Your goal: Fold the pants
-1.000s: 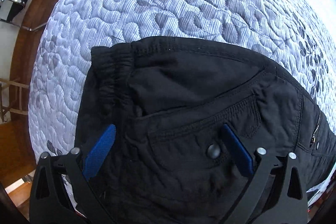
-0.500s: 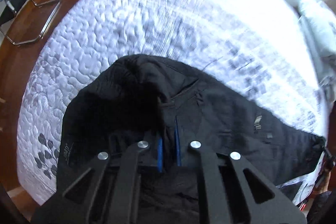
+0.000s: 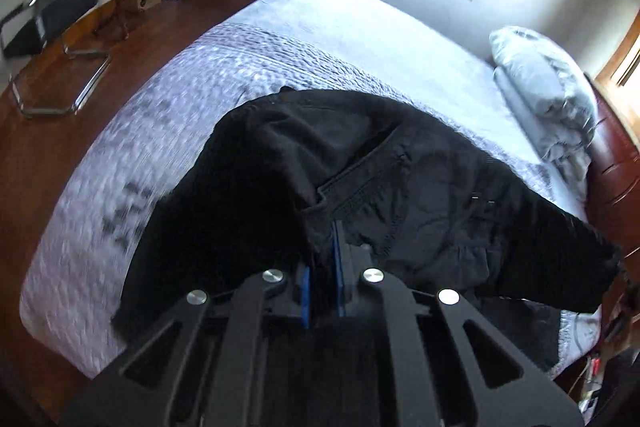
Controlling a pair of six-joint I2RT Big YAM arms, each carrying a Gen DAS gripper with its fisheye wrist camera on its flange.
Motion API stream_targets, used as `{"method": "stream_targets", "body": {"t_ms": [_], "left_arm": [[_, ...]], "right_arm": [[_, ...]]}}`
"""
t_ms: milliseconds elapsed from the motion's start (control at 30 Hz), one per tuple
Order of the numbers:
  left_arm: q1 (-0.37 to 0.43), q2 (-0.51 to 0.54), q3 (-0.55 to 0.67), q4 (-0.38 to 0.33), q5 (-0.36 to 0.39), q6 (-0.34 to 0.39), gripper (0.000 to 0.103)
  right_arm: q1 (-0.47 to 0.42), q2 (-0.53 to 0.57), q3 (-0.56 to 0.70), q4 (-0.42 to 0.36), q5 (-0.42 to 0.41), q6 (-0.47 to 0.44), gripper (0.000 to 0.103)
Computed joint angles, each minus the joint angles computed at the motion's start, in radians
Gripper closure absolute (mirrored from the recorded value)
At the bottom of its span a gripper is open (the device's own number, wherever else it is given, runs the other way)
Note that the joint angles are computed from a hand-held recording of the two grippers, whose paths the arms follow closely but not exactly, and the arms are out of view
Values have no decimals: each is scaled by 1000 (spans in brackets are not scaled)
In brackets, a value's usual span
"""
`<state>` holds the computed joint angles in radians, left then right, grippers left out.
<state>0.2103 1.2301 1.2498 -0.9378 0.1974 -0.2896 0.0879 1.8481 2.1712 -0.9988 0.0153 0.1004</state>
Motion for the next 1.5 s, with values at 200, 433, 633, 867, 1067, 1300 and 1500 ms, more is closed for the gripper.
{"method": "stream_targets", "body": {"t_ms": [200,433,633,867,1067,1300,1500], "left_arm": [[80,-193,-213,0,69,24,94],[115,-330,-417,20,82,47,88],[154,-448,-492,-4,81,5,39],[218,-609,-538,-149,279,-66,16],[192,-640,-583,-48,344,-258,13],[255,-421,-571,135,361,-433,40],[298,-231,-539,276,508,-572,94]], "right_arm": [[-36,-227,-392,117,-18,106,92],[-50,-365,-675,165,-24,218,93],[-37,-408,-745,131,1,236,58],[-25,-477,-805,74,81,198,41],[-31,-522,-847,85,61,262,41],[7,-542,-838,75,78,251,41],[25,-555,-857,77,84,281,40]]}}
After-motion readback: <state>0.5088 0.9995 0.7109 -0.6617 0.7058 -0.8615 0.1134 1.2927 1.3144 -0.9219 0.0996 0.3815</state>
